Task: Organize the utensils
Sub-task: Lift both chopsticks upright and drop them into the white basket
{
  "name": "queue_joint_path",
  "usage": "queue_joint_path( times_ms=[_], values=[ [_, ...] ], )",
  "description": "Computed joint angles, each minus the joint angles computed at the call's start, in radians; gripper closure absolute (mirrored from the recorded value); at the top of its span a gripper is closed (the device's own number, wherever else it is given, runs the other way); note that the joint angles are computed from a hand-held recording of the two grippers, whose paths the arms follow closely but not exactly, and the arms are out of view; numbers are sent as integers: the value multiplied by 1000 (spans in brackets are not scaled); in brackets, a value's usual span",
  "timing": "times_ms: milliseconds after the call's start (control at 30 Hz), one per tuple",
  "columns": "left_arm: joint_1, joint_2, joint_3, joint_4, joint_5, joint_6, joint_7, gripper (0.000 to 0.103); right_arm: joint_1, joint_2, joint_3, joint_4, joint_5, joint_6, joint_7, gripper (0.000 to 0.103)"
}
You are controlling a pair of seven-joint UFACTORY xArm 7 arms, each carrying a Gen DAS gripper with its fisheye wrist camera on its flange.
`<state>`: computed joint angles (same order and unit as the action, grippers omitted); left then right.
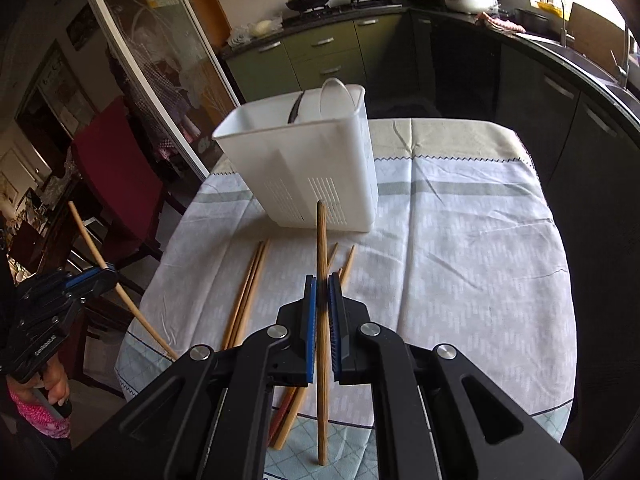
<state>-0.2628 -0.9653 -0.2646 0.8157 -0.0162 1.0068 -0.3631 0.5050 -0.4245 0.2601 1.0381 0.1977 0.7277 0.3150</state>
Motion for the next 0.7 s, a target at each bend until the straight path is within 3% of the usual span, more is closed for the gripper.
queue_joint_path(
  times_ms=[300, 700],
  values=[
    [2, -9, -11, 18, 6, 1, -9, 97, 11, -193, 30, -168, -23, -178, 39, 96],
    [14, 42, -31, 100, 24, -4, -11, 97, 43, -258, 9, -165, -48, -221, 24, 96]
  ],
)
